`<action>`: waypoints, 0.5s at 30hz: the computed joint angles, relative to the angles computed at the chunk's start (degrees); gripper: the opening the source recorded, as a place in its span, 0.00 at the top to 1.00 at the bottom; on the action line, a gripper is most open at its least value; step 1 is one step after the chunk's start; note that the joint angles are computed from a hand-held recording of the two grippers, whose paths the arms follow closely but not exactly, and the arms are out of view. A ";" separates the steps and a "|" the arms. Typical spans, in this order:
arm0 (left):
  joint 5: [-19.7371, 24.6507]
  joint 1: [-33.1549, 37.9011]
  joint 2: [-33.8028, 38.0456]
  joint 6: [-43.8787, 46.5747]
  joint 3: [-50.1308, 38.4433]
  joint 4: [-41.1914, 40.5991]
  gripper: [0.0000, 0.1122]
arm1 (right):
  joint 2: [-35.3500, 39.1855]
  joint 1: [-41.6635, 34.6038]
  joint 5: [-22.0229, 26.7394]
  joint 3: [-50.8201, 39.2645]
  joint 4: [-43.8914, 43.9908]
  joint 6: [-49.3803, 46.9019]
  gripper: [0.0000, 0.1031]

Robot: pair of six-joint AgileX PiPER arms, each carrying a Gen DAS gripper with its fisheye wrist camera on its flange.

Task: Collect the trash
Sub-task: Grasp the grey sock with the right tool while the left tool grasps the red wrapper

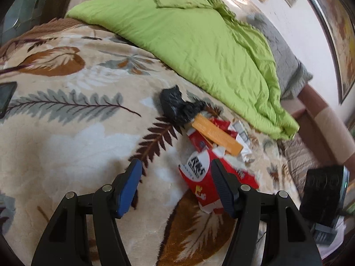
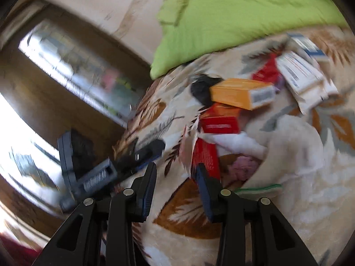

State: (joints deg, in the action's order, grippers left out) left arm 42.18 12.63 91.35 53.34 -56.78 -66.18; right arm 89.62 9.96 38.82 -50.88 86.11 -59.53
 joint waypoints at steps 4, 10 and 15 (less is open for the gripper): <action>4.47 2.83 1.67 -1.31 -1.27 -0.51 0.42 | 0.83 2.47 2.05 -1.64 -3.30 -0.39 0.60; 5.25 3.61 1.81 -1.90 -1.39 0.95 0.41 | -3.64 -1.42 -0.88 2.71 1.77 -3.53 0.60; 3.83 0.65 3.22 -8.58 -2.73 10.05 0.41 | -9.80 -6.69 -15.29 8.39 3.88 3.41 0.54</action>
State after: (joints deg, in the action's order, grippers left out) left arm 46.01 13.28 94.57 44.76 -59.51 -56.13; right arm 79.82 3.27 23.53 -42.49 89.99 -56.12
